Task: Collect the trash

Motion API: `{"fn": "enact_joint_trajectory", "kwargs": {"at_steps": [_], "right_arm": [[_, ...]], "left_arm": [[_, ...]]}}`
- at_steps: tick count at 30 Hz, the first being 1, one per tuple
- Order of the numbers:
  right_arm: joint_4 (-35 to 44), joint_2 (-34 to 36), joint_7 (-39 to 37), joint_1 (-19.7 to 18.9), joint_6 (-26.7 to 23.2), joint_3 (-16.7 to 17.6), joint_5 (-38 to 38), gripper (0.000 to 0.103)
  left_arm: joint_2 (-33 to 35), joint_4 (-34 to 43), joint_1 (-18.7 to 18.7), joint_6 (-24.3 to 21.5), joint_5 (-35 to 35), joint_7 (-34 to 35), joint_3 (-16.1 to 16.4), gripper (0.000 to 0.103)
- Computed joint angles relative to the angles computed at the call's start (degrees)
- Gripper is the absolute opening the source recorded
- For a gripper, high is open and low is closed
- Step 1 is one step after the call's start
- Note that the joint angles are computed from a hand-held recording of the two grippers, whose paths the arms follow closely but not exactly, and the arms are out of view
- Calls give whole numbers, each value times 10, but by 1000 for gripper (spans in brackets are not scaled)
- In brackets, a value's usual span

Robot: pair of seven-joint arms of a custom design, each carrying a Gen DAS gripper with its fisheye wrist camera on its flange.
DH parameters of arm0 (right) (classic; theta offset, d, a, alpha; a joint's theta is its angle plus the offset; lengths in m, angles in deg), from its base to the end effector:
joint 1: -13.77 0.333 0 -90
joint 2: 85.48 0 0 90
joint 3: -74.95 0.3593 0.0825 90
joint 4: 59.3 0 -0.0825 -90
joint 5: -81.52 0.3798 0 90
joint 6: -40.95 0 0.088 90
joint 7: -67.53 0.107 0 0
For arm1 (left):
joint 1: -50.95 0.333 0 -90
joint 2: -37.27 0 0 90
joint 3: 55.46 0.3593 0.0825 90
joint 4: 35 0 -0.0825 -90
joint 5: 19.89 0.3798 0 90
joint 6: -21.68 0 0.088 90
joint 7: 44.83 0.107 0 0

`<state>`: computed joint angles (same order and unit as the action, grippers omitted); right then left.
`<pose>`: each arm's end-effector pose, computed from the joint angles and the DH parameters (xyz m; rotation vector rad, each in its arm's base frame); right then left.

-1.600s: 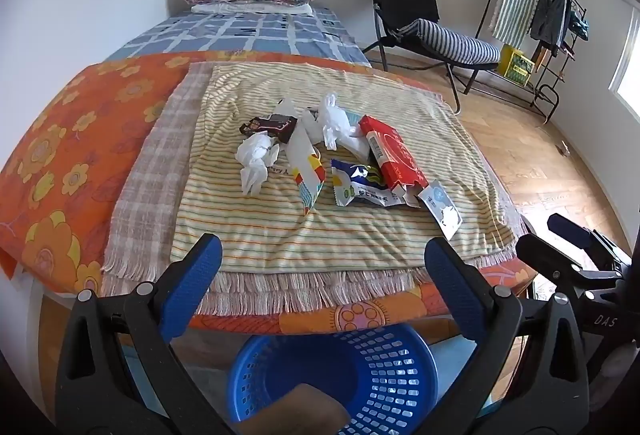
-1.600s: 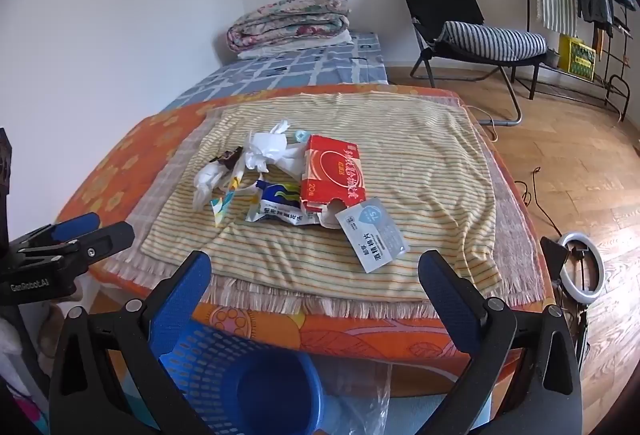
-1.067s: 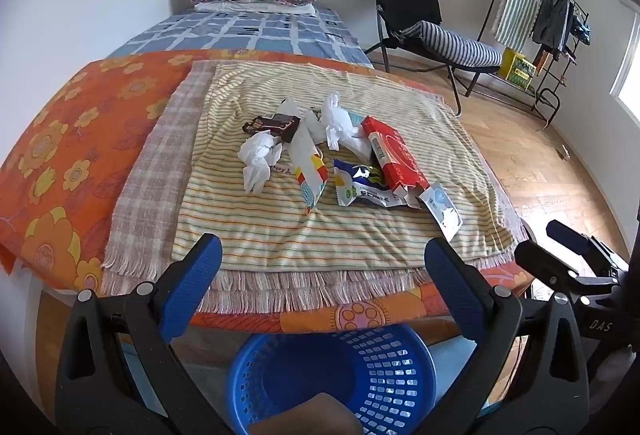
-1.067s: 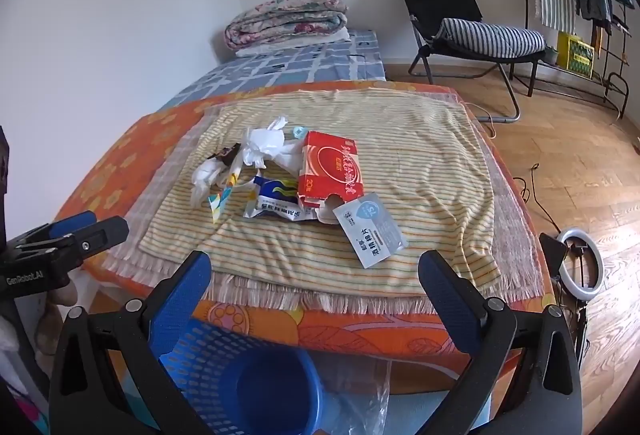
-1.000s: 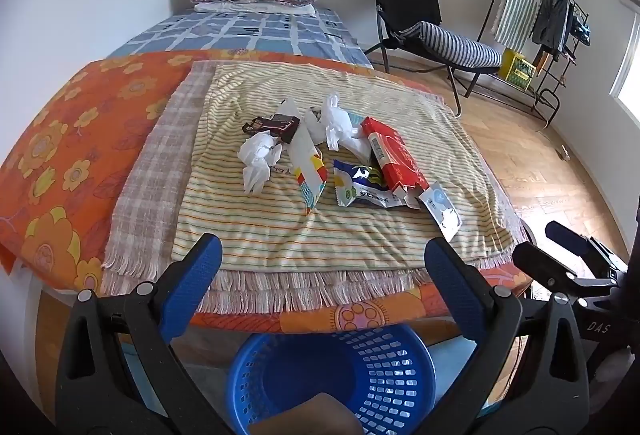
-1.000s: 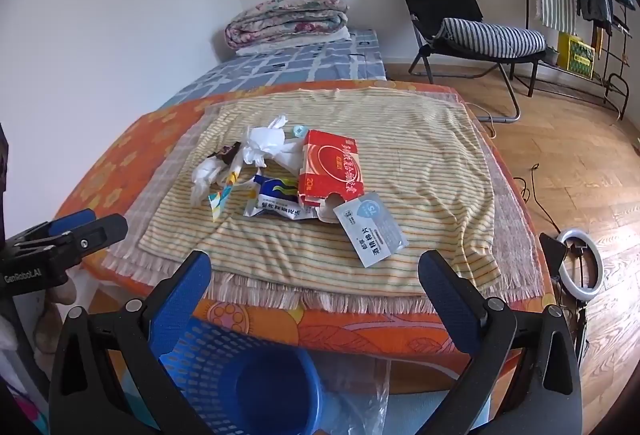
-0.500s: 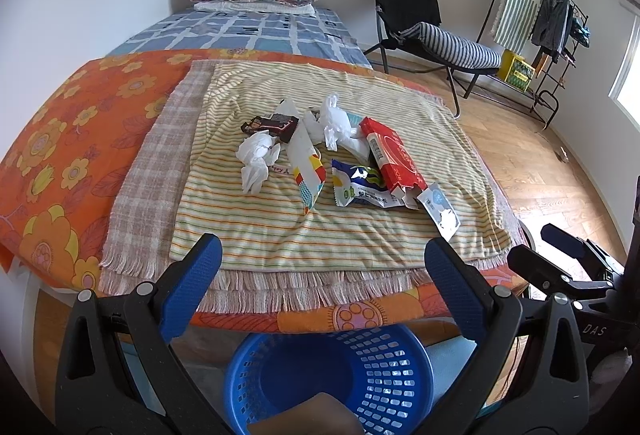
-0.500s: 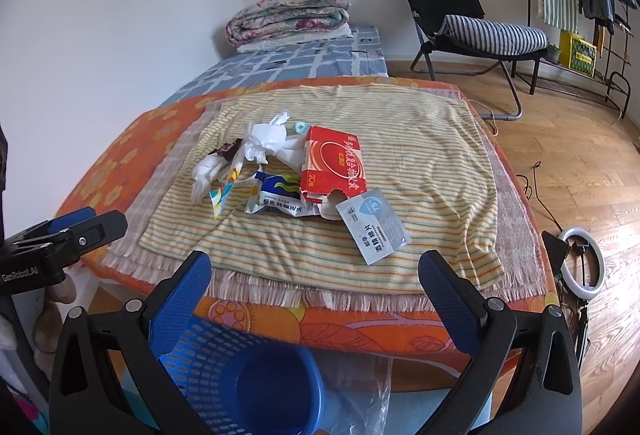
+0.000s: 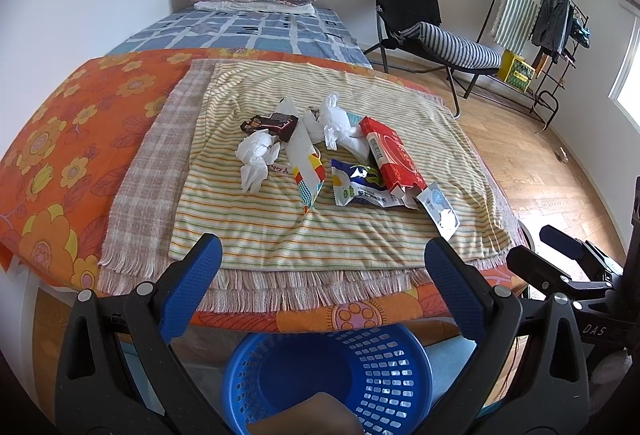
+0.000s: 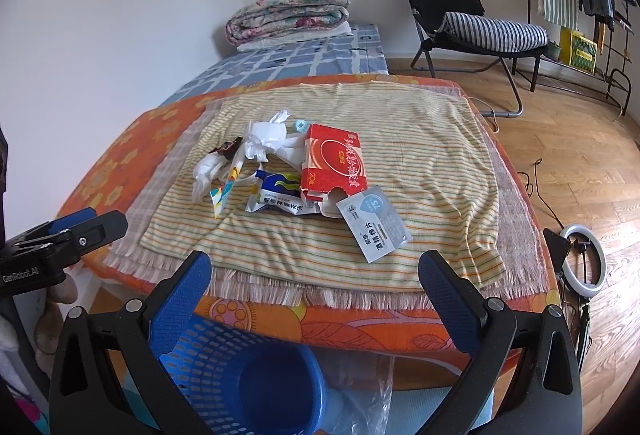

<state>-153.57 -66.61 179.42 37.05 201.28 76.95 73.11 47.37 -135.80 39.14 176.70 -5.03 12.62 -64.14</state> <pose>0.6444 0.3075 0.5645 -1.8080 1.5255 -0.4863 0.6230 -0.2331 0.5987 -1.8577 1.7980 -0.9203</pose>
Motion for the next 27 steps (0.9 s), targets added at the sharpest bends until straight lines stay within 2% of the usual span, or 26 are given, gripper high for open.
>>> {"fn": "enact_joint_trajectory", "kwargs": {"at_steps": [27], "right_arm": [[-9, -4, -9, -6, 0, 6, 18, 103]], "left_arm": [[1, 0, 0, 2, -4, 2, 0, 103]]}}
